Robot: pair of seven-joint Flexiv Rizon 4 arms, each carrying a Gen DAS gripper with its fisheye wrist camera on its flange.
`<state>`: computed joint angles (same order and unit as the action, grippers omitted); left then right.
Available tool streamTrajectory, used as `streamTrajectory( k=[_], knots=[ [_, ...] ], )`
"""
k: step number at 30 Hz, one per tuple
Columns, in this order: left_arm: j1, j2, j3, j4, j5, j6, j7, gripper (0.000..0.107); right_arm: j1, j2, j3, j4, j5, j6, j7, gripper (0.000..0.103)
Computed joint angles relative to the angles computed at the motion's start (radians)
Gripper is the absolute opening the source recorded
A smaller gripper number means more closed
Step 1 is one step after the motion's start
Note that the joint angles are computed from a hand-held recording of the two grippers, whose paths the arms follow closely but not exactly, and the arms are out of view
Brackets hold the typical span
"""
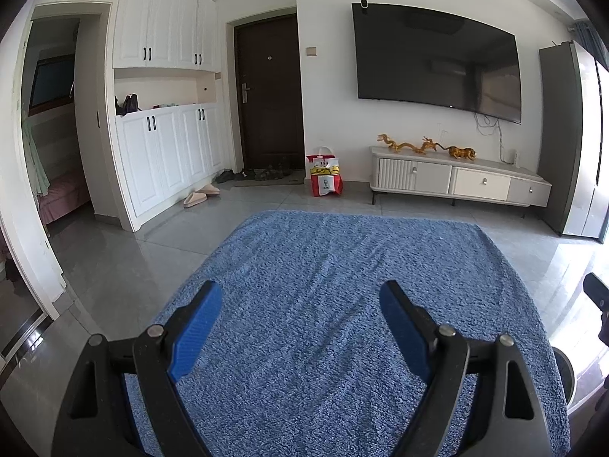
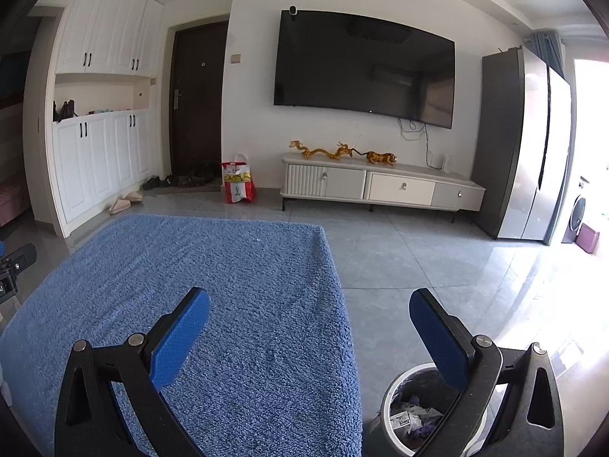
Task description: Collect trash
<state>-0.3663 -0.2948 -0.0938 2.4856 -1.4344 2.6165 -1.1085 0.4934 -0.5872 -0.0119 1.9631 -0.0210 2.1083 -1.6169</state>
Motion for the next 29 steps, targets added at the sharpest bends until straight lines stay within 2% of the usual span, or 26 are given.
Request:
streamTrajectory(
  k=[29],
  knots=[
    [-0.007,0.006,-0.001,0.003,0.017,0.008,-0.010,0.084,-0.014,-0.006,0.005,-0.010,-0.006,0.006,0.024,0.103]
  ],
)
